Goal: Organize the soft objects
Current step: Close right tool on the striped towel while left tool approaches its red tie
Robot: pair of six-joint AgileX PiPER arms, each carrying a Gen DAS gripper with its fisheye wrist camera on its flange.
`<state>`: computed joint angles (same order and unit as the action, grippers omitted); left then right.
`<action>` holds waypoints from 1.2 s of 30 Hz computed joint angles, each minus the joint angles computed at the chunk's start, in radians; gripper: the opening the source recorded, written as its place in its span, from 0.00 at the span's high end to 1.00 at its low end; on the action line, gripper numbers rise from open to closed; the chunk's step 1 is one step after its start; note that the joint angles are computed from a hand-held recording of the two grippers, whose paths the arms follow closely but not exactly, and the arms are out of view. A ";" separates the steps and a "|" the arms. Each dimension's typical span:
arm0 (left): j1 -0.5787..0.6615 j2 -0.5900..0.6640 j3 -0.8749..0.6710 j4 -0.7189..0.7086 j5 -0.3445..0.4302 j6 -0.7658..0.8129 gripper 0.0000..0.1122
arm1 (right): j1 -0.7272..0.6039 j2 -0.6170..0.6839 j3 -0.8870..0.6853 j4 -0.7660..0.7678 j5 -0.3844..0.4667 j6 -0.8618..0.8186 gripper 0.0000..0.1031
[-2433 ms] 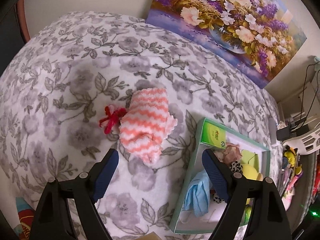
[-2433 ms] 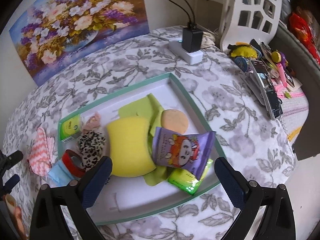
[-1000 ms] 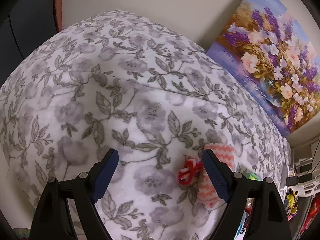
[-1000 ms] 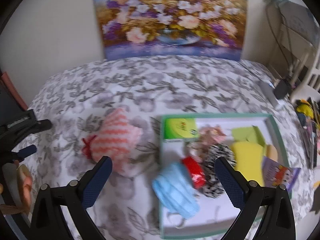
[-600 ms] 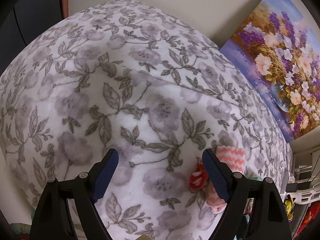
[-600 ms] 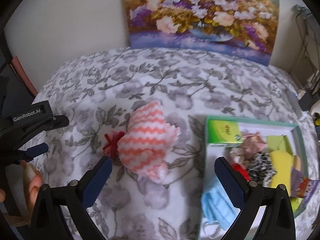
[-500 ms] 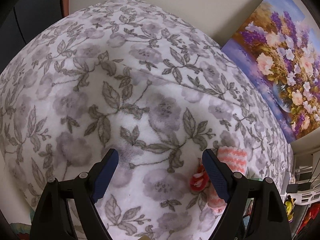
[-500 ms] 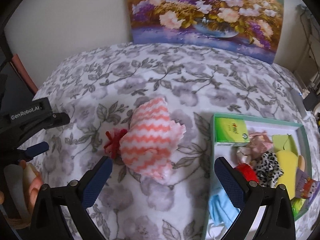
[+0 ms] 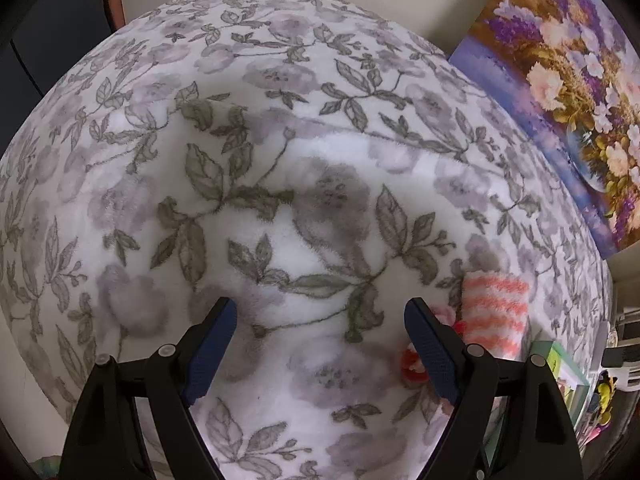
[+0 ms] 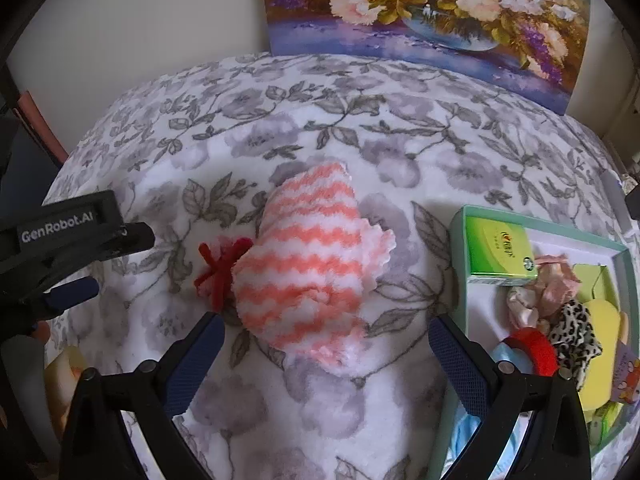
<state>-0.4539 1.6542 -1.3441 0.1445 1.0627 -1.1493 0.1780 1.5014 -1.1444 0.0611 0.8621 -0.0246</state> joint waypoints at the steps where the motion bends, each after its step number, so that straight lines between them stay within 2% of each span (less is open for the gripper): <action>1: 0.001 0.001 0.002 -0.007 -0.003 0.004 0.23 | 0.001 0.003 0.000 -0.001 -0.001 0.001 0.00; 4: 0.001 0.010 -0.006 -0.015 0.004 0.012 0.23 | 0.002 0.016 -0.001 0.003 -0.001 0.001 0.00; 8: -0.018 0.040 -0.038 0.017 0.053 0.007 0.23 | -0.006 0.024 0.003 0.010 -0.008 0.000 0.01; 18: -0.022 0.053 -0.059 0.001 0.055 0.032 0.23 | -0.027 0.046 0.006 0.042 -0.022 -0.024 0.03; 26: -0.005 0.053 -0.050 -0.069 -0.005 0.082 0.23 | -0.031 0.073 0.011 0.057 -0.037 -0.038 0.07; 32: -0.014 0.082 -0.081 -0.101 -0.008 0.121 0.23 | -0.007 0.076 0.012 0.018 -0.066 -0.020 0.15; 36: -0.013 0.088 -0.090 -0.111 -0.017 0.130 0.23 | 0.013 0.070 0.013 -0.018 -0.093 -0.009 0.17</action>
<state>-0.4665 1.7424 -1.4340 0.0331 1.0458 -1.0194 0.1911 1.5714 -1.1318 0.0432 0.7692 -0.0335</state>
